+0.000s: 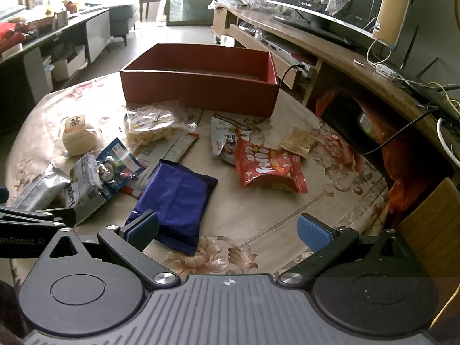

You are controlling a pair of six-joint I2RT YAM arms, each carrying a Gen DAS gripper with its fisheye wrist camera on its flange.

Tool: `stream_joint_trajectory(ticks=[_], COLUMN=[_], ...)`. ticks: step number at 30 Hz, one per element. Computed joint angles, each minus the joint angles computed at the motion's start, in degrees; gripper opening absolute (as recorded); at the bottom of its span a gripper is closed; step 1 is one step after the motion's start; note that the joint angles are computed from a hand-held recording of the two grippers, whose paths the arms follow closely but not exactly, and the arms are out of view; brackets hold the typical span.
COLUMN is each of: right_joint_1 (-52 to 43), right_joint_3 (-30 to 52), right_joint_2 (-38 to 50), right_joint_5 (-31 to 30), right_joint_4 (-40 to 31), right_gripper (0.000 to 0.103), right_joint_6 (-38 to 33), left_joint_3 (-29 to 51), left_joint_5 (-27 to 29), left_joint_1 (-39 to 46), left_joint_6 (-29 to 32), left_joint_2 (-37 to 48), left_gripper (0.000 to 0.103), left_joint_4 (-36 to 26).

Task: Organize snacks

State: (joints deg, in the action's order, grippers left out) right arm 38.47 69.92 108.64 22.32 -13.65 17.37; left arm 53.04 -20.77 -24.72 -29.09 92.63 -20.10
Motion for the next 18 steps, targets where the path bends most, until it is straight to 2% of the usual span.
stream_joint_trajectory(ticks=[18], right_joint_1=[0.0], right_joint_3=[0.5], right_joint_2=[0.4], right_joint_5=[-0.1], right_joint_4=[-0.6], right_gripper=[0.103], right_joint_6=[0.0], left_joint_3=[0.2], left_joint_5=[-0.6], left_joint_1=[-0.3], left_joint_6=[0.1], left_joint_2=[0.4], left_gripper=[0.103], left_joint_4=[-0.3])
